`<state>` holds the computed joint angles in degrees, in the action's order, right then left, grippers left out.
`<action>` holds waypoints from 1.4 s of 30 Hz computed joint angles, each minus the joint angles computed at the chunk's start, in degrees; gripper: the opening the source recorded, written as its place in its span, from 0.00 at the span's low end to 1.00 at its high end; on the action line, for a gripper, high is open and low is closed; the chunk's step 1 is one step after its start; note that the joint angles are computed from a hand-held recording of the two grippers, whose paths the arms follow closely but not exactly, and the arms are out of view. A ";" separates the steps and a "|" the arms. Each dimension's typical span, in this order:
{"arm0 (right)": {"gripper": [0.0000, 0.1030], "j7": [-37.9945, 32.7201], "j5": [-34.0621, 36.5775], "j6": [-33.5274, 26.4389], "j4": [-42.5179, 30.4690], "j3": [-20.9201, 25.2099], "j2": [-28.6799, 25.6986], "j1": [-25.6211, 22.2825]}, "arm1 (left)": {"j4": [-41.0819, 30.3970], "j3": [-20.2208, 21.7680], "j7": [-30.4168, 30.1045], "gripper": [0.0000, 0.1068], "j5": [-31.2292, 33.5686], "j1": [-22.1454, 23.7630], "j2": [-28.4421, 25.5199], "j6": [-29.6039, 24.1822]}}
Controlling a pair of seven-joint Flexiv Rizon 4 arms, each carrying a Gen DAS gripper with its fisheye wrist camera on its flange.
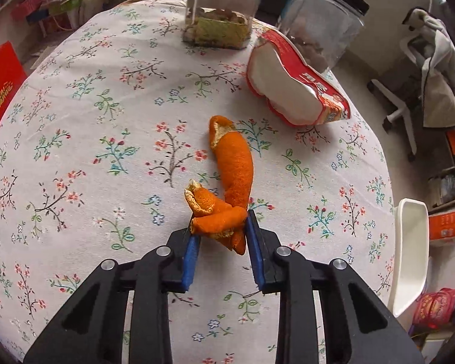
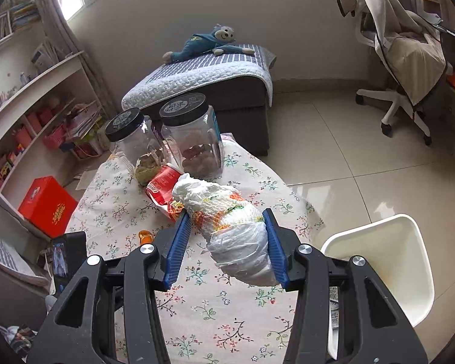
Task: Collect trash
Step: 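Grasp the orange peel with the left tool while the right tool lifts the tissue, then carry the tissue and orange peel over the bin and release both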
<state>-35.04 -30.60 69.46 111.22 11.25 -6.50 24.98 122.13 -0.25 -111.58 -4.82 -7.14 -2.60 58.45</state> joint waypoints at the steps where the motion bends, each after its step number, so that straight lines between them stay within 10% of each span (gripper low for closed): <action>1: 0.44 0.00 -0.09 0.06 -0.30 0.10 -0.28 0.22 | 0.73 0.52 0.41 0.27 -0.32 0.31 1.06 0.20; 10: 0.44 3.14 -3.99 1.76 -2.83 -0.64 -3.30 3.57 | 5.31 2.77 -1.30 0.27 1.35 4.81 9.66 2.87; 22: 0.44 22.57 -31.05 8.12 -2.28 -6.36 -3.34 5.62 | -3.56 -7.26 -24.07 0.27 37.40 15.16 18.47 5.39; 32: 0.44 37.23 -53.28 7.80 -2.62 -4.74 -0.83 -0.12 | -6.65 -10.85 -29.63 0.28 45.22 14.18 19.84 4.48; 42: 0.44 38.96 -55.44 7.05 -1.53 -2.94 0.86 -3.52 | -8.60 -11.51 -31.04 0.28 46.77 11.23 18.58 3.85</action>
<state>3.92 -86.04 76.51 109.69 8.31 -5.64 21.46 113.53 -11.77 -142.62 41.95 4.10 15.98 62.30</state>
